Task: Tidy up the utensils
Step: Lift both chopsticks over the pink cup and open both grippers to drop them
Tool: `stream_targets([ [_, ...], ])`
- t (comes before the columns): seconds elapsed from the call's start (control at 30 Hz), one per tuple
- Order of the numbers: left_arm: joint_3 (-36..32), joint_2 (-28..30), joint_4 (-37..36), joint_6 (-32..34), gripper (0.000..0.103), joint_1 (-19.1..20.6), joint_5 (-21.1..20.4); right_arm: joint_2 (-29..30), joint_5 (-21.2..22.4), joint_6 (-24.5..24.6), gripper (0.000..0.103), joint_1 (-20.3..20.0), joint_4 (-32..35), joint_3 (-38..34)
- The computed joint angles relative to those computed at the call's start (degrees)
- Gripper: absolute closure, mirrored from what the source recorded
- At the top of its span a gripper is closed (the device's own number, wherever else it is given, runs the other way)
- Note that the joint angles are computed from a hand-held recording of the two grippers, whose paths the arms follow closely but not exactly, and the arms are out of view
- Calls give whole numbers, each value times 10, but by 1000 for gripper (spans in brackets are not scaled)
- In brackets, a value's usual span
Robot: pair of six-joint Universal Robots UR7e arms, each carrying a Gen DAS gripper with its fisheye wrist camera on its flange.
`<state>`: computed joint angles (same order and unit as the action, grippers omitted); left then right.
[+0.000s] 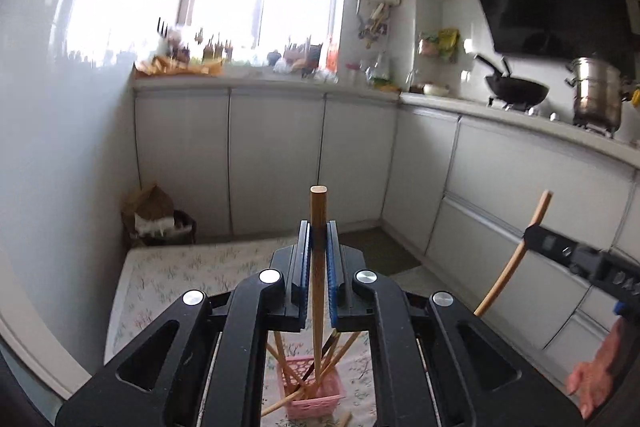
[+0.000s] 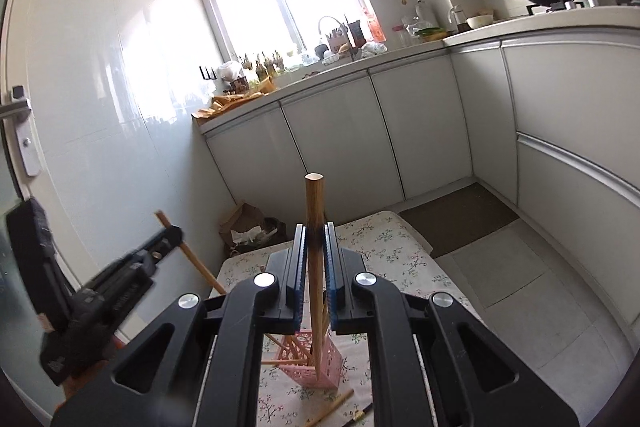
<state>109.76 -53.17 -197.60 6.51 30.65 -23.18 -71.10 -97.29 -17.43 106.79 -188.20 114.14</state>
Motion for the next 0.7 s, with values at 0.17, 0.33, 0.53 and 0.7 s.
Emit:
stream_targets([
  [0.17,19,19,-52,-3,77,21,18,40,4,-5,94,-5,-20,-12],
  [0.33,33,24,-253,118,57,-19,43,66,6,-8,94,-2,-43,-19],
  [0.53,47,8,-400,220,45,-65,69,97,0,-12,94,9,-60,-32],
  [0.7,54,-6,-410,235,43,-70,73,129,-17,-30,94,15,-86,-38],
])
